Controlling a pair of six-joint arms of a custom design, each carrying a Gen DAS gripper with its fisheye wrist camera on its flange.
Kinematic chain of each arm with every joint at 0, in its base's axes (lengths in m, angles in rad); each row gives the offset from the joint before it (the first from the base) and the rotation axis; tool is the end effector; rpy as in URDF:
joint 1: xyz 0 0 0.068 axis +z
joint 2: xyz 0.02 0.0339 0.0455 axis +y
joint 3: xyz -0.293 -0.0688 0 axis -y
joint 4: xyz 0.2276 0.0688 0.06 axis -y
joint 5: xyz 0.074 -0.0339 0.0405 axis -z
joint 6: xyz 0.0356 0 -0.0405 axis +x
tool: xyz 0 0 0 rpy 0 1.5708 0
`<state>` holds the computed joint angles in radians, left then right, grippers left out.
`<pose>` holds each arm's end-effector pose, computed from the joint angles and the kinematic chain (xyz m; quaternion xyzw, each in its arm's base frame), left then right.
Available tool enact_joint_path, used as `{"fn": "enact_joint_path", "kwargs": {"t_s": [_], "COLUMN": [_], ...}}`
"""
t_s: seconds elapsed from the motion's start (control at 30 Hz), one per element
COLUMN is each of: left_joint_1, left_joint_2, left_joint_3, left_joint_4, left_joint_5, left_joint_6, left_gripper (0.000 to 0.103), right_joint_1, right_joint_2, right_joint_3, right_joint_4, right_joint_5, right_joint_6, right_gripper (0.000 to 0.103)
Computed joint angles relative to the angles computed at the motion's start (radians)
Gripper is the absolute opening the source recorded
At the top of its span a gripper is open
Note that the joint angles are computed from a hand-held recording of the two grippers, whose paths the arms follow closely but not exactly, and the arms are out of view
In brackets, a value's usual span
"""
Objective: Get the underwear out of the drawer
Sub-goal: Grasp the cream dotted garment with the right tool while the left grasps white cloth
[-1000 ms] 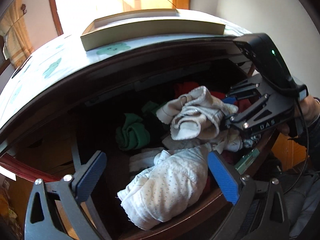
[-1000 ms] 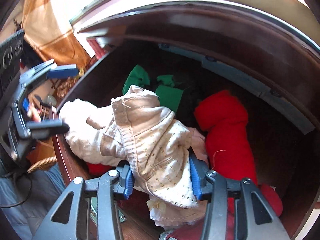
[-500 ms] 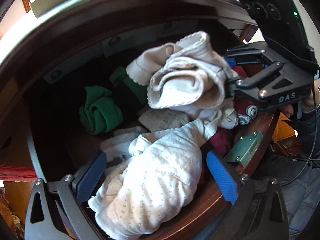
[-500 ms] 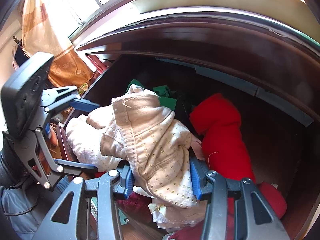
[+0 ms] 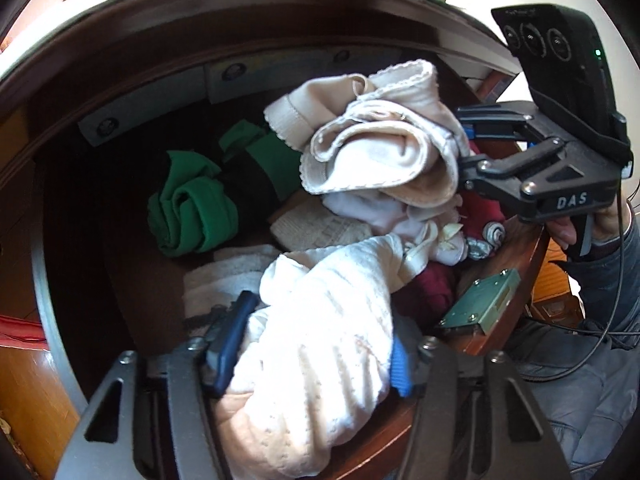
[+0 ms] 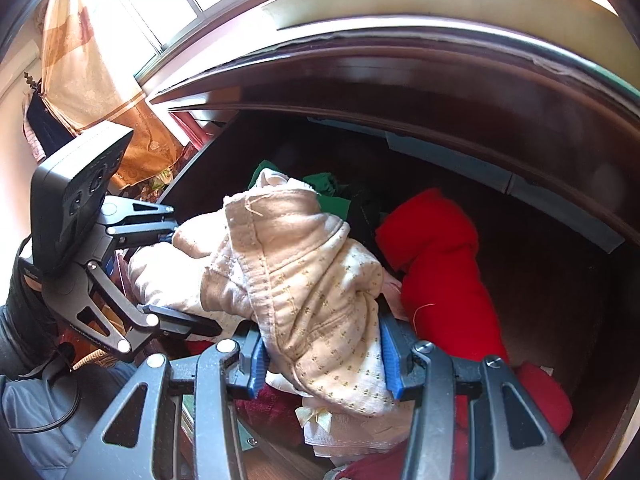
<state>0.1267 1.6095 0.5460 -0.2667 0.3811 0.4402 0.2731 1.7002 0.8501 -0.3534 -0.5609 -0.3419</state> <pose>0.2198 0.0146 0.1325 0.1746 0.9593 -0.1476 0.1657 0.2746 0.0966 0.1754 -0.3341 0.8852 0.2659 0.1847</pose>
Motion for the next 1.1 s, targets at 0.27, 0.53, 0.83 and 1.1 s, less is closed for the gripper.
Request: {"fn": "enact_joint_path", "kwargs": {"t_s": [0.27,0.53,0.83,1.1], "left_joint_1": [0.158,0.234,0.245,0.276], "left_joint_2": [-0.219,-0.298,-0.397,-0.435], "left_joint_3": [-0.072,-0.111,-0.183,-0.201], "left_joint_4": [-0.082,-0.045,0.073,0.128], "left_joint_5": [0.141,0.220,0.212,0.218], "left_joint_6": [0.037,0.012,-0.083,-0.112], "left_gripper": [0.050,0.050,0.050,0.050], "right_joint_1": [-0.019,-0.054,-0.149,-0.201], "right_joint_2": [-0.045,-0.103,-0.183,-0.233], "right_joint_3": [-0.053,-0.110,-0.178,-0.194], "right_joint_4": [0.049,0.093,0.132,0.127], "right_joint_5": [-0.019,-0.046,-0.104,-0.124], "right_joint_6": [0.014,0.007,-0.009,-0.026], "right_gripper": [0.048,0.048,0.048,0.048]}}
